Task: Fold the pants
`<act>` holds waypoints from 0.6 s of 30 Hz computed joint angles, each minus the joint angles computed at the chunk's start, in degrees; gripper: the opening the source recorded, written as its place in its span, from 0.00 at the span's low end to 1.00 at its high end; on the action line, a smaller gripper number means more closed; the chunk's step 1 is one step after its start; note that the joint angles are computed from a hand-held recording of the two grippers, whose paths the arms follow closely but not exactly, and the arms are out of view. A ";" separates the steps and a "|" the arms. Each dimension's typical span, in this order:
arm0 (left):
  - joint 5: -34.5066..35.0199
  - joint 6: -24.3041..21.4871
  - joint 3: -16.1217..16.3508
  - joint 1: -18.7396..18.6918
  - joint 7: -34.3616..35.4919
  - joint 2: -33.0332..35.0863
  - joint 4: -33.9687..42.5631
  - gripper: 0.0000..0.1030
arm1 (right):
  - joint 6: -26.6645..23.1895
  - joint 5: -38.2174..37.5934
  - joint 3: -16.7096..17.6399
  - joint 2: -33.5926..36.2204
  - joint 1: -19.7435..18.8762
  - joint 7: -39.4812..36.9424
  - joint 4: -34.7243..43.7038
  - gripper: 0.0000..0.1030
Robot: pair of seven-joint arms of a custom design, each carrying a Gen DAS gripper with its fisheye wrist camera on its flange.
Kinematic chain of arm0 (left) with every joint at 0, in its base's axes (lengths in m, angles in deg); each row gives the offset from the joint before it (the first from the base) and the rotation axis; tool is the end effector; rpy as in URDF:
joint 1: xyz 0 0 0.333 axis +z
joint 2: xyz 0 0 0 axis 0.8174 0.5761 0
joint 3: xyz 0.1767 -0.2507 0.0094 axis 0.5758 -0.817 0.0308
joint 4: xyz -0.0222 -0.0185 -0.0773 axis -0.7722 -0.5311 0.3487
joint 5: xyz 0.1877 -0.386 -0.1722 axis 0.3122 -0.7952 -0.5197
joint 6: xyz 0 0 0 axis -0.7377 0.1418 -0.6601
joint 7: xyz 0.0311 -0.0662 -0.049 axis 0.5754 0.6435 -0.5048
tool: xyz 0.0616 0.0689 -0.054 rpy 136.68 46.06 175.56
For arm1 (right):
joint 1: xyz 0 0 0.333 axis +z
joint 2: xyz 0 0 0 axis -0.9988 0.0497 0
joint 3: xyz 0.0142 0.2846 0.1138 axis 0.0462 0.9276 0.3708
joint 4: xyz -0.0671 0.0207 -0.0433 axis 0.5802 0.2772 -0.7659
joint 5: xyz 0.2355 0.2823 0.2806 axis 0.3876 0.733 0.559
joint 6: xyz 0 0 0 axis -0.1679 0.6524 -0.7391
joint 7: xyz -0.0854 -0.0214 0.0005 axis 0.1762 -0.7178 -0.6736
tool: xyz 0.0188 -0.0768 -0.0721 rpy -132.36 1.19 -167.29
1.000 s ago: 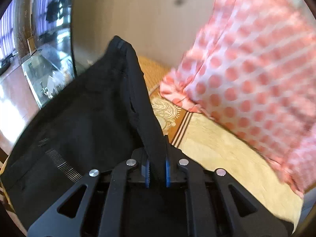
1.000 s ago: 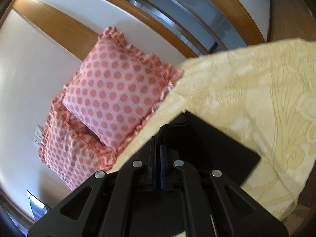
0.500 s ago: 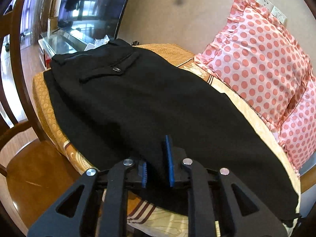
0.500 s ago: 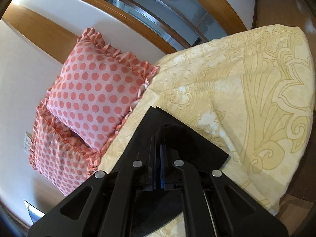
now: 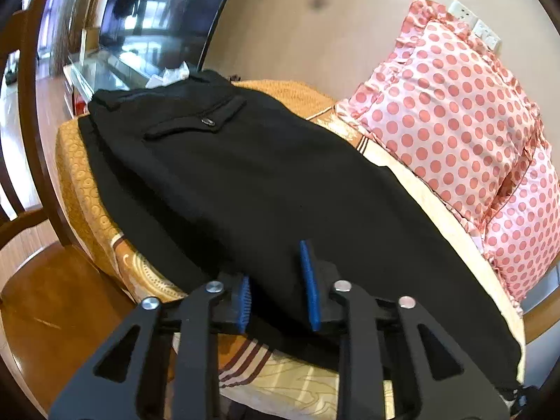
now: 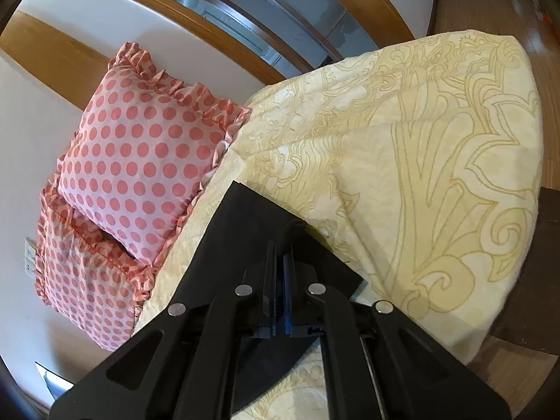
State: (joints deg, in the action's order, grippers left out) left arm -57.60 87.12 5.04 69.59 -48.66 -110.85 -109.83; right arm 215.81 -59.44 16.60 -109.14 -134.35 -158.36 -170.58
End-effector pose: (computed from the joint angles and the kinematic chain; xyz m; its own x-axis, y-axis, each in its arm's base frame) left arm 0.5243 -0.0301 0.4580 0.4281 -0.8225 0.3746 -0.4833 -0.5585 -0.6741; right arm 0.4839 0.2443 0.3908 -0.4693 -0.4754 -0.7441 -0.1634 0.8749 -0.4559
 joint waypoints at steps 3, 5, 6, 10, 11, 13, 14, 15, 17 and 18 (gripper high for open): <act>3.21 2.66 -5.46 5.39 -5.47 -1.91 -2.12 0.17 | -0.30 -0.30 -0.27 0.05 -0.06 -0.46 0.34 0.03; 3.63 4.27 -7.53 7.42 -7.76 -3.28 -3.57 0.15 | -1.41 -0.97 -0.43 0.76 -0.28 -1.15 1.10 0.03; 3.33 4.99 -8.12 7.88 -8.47 -3.87 -4.26 0.15 | -1.76 -1.30 -0.37 0.88 -0.60 -1.23 1.60 0.03; 1.55 6.23 -7.51 6.96 -6.91 -4.71 -5.58 0.14 | -1.80 -1.45 -0.68 -0.56 -0.37 -0.24 1.46 0.03; 0.92 6.48 -6.45 6.01 -5.75 -4.36 -5.62 0.14 | -2.21 -1.70 -0.79 -0.15 -0.30 -0.38 1.60 0.03; -0.36 6.93 -4.56 4.35 -3.28 -3.52 -5.50 0.14 | -3.93 -2.43 -1.04 1.93 0.16 -0.66 1.97 0.03; -1.17 6.96 -3.04 2.93 -1.69 -3.13 -5.38 0.14 | -3.80 -2.63 -0.95 2.19 0.13 0.01 1.83 0.03; -1.90 6.88 -1.62 1.61 0.04 -2.80 -5.17 0.15 | -3.25 -2.56 -0.86 2.09 0.21 1.03 1.40 0.03; -3.16 6.63 0.26 -0.25 3.14 -2.23 -4.57 0.15 | -2.79 -2.76 -1.33 1.84 0.80 1.80 0.96 0.03; -3.80 6.38 1.26 -1.28 4.76 -1.97 -4.23 0.15 | -3.33 -3.17 -1.99 1.94 1.49 1.45 0.97 0.03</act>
State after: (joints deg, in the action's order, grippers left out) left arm -61.40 93.50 6.30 68.31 -43.89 -112.82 -114.07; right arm 212.48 -62.60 14.60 -107.20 -132.86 -156.92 -169.61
